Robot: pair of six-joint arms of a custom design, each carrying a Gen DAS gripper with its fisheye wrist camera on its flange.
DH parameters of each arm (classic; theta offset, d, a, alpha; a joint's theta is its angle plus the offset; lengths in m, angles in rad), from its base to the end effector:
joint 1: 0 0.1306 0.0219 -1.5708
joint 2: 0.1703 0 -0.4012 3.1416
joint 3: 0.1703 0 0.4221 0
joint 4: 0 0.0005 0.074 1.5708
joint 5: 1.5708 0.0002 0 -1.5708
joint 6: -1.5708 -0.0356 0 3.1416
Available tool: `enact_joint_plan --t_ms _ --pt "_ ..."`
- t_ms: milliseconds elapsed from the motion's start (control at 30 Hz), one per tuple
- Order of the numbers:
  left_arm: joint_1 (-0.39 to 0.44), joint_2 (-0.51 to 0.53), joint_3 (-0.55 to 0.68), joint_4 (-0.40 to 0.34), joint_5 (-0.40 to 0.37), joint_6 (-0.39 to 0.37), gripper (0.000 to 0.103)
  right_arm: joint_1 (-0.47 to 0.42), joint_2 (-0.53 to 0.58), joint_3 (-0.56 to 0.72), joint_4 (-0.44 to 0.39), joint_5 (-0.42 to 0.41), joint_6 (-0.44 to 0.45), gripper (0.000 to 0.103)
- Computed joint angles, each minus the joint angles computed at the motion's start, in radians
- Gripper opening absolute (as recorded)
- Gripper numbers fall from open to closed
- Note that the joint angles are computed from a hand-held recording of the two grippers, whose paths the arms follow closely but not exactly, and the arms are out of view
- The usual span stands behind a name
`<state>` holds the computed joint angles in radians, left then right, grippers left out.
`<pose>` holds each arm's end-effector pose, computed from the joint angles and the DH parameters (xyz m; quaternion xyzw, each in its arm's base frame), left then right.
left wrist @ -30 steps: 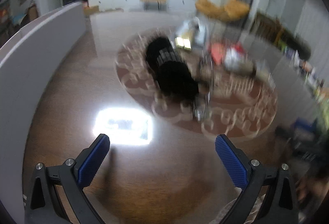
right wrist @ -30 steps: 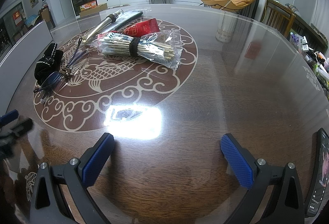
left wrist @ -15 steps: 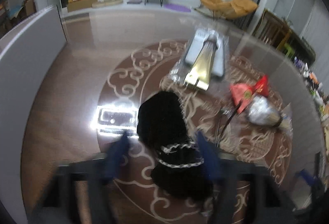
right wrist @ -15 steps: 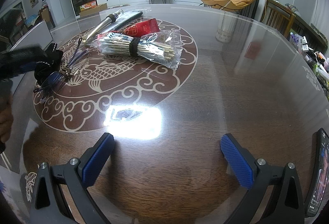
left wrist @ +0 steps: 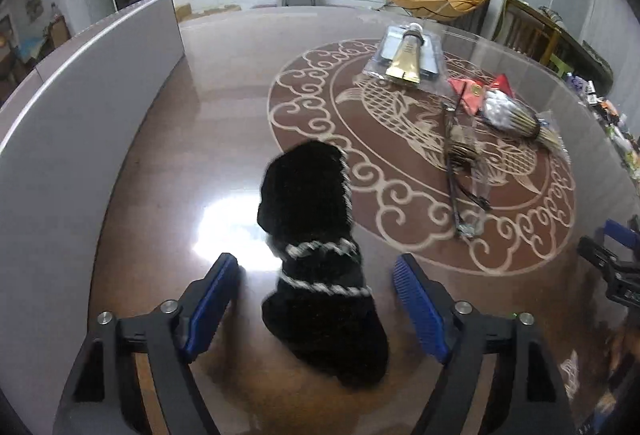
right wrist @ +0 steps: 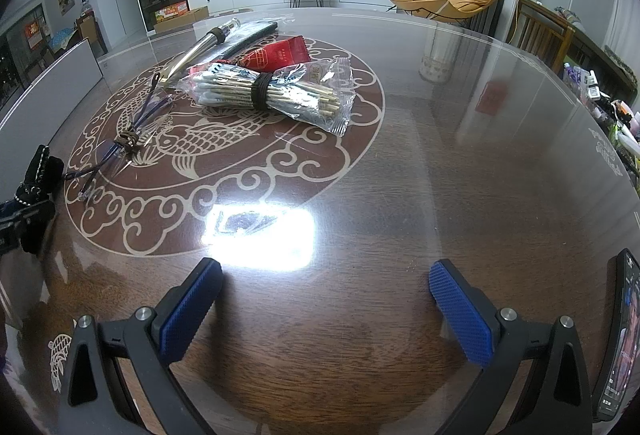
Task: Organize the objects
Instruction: 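Grasp the black fuzzy bundle with the left gripper and lift it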
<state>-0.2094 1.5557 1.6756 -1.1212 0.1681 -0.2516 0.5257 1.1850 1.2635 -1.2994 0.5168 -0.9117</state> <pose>0.5480 -0.1231 0.4855 0.2415 0.9257 -0.0747 0.2816 0.3488 0.1814 0.4570 0.2263 0.9258 -0.0786 0.2923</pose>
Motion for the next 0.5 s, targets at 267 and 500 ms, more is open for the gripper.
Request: enact_joint_plan --t_ms 267,500 --pt "-0.005 0.026 0.017 0.017 -0.020 0.028 0.103 -0.001 0.000 0.000 0.001 0.000 0.001 0.103" --pt "-0.006 0.015 -0.008 0.052 -0.026 0.051 0.103 -0.001 0.000 0.000 0.001 0.000 0.001 0.103"
